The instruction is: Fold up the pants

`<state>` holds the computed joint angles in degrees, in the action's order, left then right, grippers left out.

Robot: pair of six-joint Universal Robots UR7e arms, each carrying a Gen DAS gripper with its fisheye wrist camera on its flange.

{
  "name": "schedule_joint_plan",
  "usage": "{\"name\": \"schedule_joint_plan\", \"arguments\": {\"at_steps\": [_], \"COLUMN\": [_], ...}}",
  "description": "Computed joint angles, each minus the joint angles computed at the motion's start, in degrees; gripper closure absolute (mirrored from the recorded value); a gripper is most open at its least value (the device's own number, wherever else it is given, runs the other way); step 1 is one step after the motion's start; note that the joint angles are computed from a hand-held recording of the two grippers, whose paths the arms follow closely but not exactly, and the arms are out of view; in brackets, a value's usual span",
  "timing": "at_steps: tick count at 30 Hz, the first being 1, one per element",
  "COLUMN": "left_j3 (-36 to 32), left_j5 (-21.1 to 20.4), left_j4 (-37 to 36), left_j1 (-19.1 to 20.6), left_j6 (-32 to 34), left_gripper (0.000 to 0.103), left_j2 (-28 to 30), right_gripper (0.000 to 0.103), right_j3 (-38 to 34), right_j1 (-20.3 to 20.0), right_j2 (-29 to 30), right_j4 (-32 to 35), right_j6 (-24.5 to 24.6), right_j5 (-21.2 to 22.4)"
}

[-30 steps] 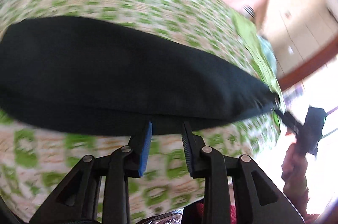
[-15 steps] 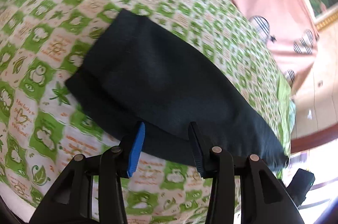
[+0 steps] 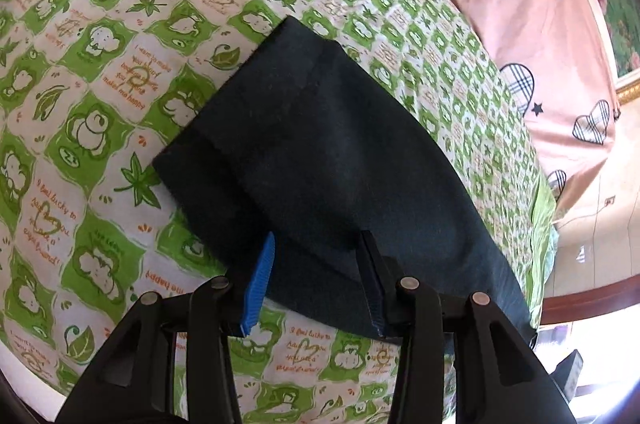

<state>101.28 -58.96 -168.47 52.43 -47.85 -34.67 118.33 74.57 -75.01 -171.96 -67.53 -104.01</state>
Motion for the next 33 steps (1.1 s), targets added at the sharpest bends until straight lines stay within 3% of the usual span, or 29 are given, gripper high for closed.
{"name": "schedule_joint_plan", "arguments": {"at_steps": [4, 6, 11, 13, 18, 22, 33], "left_j3": [-2.0, -3.2, -4.4, -4.2, -1.1, 2.4, 3.9], "left_j5": [0.7, 1.5, 3.3, 3.7, 5.2, 5.7, 5.0], "left_j4": [1.2, 2.4, 3.7, 2.1, -1.6, -3.9, -3.9], "left_j1": [0.2, 0.3, 0.1, -0.4, -2.9, -4.7, -2.8], "left_j6": [-0.2, -0.3, 0.8, 2.3, 4.7, 6.4, 6.4], "left_gripper": [0.063, 0.075, 0.092, 0.095, 0.099, 0.099, 0.099], "left_j2": [0.8, 1.4, 2.2, 2.2, -0.1, -2.5, -0.8], "right_gripper": [0.047, 0.051, 0.078, 0.096, 0.097, 0.097, 0.097], "right_j3": [-1.8, -2.3, -2.8, -3.3, -5.0, -4.9, -3.7], "right_j1": [0.9, 1.2, 1.9, 1.8, 1.2, 1.1, 0.3], "right_j2": [2.2, 3.3, 5.5, 4.5, -0.5, -3.7, -1.1], "right_j4": [-1.2, -2.5, -4.8, -2.1, 8.7, 12.8, 12.3], "right_j6": [-2.9, -4.9, -7.2, -5.5, 0.4, 1.3, 1.4], "right_j5": [-2.4, -3.1, -4.9, -3.2, 3.0, 5.9, 1.7]}}
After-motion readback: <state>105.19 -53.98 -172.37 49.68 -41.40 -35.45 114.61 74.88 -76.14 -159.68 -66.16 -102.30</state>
